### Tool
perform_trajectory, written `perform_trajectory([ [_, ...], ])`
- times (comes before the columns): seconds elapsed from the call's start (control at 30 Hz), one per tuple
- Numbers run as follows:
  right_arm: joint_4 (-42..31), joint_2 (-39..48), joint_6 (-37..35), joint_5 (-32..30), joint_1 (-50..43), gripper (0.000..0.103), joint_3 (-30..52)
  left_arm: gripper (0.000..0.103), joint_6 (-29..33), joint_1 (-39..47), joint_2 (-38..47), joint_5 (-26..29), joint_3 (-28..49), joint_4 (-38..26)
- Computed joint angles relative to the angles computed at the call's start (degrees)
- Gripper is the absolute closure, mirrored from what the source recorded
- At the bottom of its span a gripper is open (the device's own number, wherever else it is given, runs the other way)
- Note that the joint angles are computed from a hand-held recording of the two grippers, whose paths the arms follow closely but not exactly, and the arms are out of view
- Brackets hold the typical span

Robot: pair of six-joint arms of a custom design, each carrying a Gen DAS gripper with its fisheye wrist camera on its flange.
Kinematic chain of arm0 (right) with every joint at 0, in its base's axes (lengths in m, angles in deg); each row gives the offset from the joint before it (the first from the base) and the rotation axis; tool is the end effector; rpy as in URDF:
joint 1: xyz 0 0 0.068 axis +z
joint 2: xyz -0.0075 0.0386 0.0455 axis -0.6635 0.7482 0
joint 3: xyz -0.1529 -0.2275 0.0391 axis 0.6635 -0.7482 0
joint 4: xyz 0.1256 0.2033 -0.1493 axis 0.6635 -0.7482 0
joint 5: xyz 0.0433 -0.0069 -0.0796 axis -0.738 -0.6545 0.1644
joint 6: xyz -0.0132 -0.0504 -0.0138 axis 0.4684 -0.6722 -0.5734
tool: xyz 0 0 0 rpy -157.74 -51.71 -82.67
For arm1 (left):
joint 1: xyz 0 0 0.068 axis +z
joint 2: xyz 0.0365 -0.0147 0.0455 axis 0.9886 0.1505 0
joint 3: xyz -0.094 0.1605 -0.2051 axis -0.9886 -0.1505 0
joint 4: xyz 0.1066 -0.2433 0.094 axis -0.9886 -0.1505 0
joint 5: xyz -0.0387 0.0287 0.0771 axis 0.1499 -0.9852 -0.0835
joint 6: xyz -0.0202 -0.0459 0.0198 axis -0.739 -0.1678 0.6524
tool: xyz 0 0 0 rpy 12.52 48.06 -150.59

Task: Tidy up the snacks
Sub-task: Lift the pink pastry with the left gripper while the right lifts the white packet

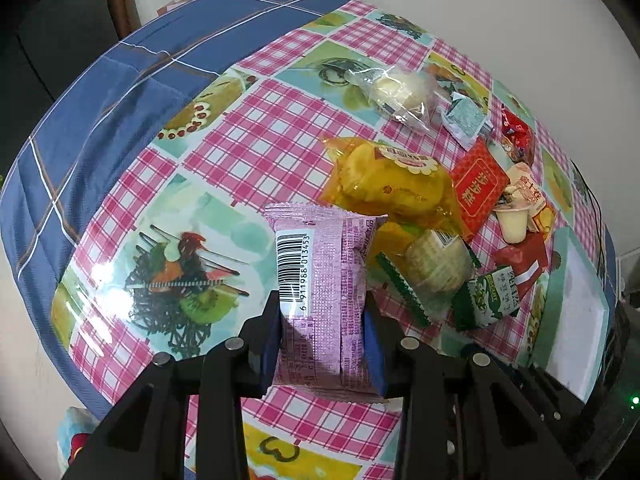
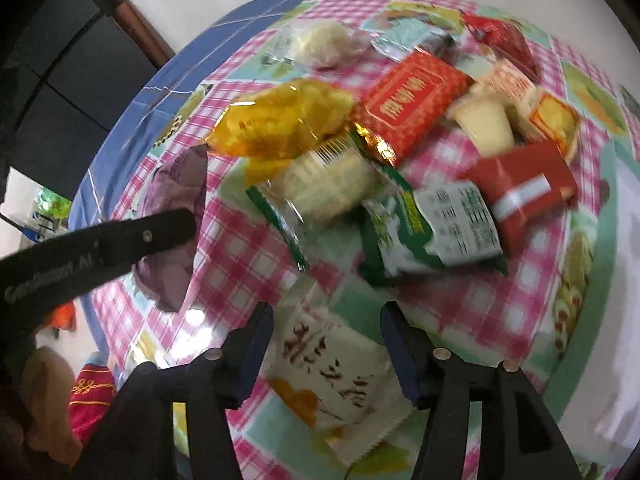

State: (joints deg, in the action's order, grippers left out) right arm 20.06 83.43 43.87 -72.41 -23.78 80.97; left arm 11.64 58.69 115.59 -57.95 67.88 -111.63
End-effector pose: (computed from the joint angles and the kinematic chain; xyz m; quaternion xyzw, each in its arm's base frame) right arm 0.2500 0.0917 0.1159 -0.3125 0.9345 0.1556 0.0703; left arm 0.1697 -0.0650 0.1265 -0.3345 0.9292 -0.0349 0.1535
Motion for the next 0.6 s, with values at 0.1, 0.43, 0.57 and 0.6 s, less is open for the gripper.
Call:
perform_trajectory([
  [0.1, -2.50, -0.85, -1.69, -1.56, -2.42, 0.037, -0.53, 0.065, -0.47, -0.49, 0.19, 0.04, 0.18, 0.07],
  [0.43, -3.57, -6.48, -7.33, 3.22, 1.89, 0.028, -5.23, 0.065, -0.97, -0.48, 0.98, 1.17, -0.08, 0.91],
  [0.57, -2.38, -8.00, -6.94, 6.62, 3.45, 0.028, -6.57, 0.065, -0.65, -0.14, 1.28, 1.36, -0.06, 1.14],
  [0.6, -1.67, -8.24, -6.05, 7.81, 4.02, 0.028, -7.03, 0.065, -0.64, -0.18, 1.15, 1.38, -0.15, 1.11],
])
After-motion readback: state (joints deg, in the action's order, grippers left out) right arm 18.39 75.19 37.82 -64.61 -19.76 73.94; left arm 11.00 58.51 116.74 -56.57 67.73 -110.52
